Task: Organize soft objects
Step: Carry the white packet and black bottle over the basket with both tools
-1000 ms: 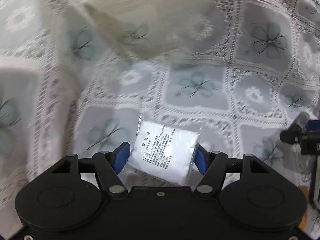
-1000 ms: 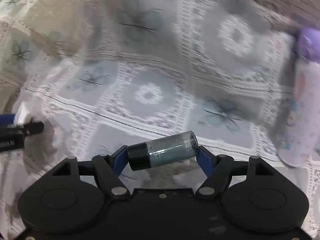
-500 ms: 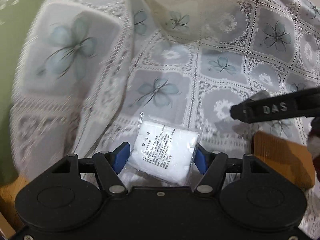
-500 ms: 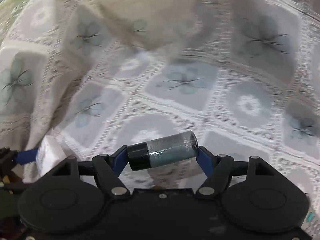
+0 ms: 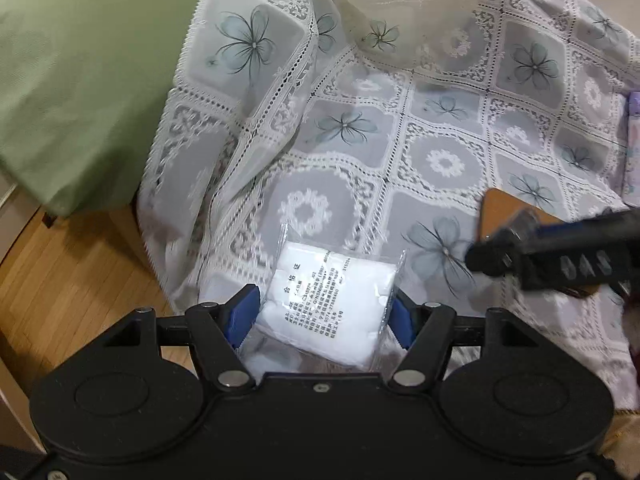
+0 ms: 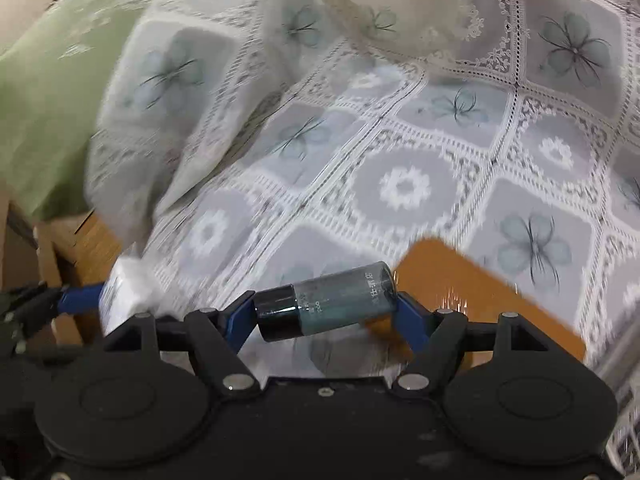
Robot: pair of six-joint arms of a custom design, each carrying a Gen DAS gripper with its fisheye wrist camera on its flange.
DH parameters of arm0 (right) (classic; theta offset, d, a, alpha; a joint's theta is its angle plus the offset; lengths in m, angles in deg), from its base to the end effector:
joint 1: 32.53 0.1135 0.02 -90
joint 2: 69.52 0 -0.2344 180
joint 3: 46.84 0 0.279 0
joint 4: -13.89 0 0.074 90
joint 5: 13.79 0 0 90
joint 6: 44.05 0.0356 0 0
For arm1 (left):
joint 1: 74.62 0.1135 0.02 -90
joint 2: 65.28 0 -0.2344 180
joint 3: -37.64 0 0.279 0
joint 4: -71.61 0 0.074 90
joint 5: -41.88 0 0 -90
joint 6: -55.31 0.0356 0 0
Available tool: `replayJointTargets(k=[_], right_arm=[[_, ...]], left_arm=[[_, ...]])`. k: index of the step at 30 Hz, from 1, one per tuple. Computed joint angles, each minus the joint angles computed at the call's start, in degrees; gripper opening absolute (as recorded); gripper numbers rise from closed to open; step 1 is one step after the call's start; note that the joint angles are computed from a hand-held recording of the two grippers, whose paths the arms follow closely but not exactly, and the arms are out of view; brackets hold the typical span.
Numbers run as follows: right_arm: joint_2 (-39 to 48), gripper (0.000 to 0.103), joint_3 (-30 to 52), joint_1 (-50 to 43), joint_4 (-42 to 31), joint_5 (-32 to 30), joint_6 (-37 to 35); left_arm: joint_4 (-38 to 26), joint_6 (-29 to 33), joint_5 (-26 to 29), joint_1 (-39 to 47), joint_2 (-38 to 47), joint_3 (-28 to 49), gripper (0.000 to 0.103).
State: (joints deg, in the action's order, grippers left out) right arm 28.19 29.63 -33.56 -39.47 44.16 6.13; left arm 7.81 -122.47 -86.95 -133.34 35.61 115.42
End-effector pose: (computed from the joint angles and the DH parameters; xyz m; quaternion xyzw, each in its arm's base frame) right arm 0.3394 0.0128 0.1443 -0.3512 0.8861 0.2114 0.2162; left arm 0.1885 -0.2673 0.1326 -0.2452 0.9104 0.0714 0.3255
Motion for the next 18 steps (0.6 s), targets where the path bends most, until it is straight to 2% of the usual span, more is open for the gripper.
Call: replayJointTargets(k=[5,12,14,18], right_arm=[[-9.44,0.073,-6.55,-10.89,-10.49,-4.09,-12.1],[-15.43,0.073,-8.62,-32.12,-24.32,-6.96,-29.38],[-14.6,0.073,-7.04,-38.78,-28.01,-8.06,-32.31],[-11.43,0.073,-3.27,-49.74,-31.35,-10.53,-33.51]], left_arm=[[-5.73,-3.78,-0.83,-5.0,1.97,5.27,0.063],[-8.87,-2.11,-3.06,-10.73,8.16,16.22,0.063],[-8.97,-0.99,-3.33,-12.02,10.14,19.33,0.063],[-11.56,0.66,-4.22,-14.63,15.9,27.78,0.063]])
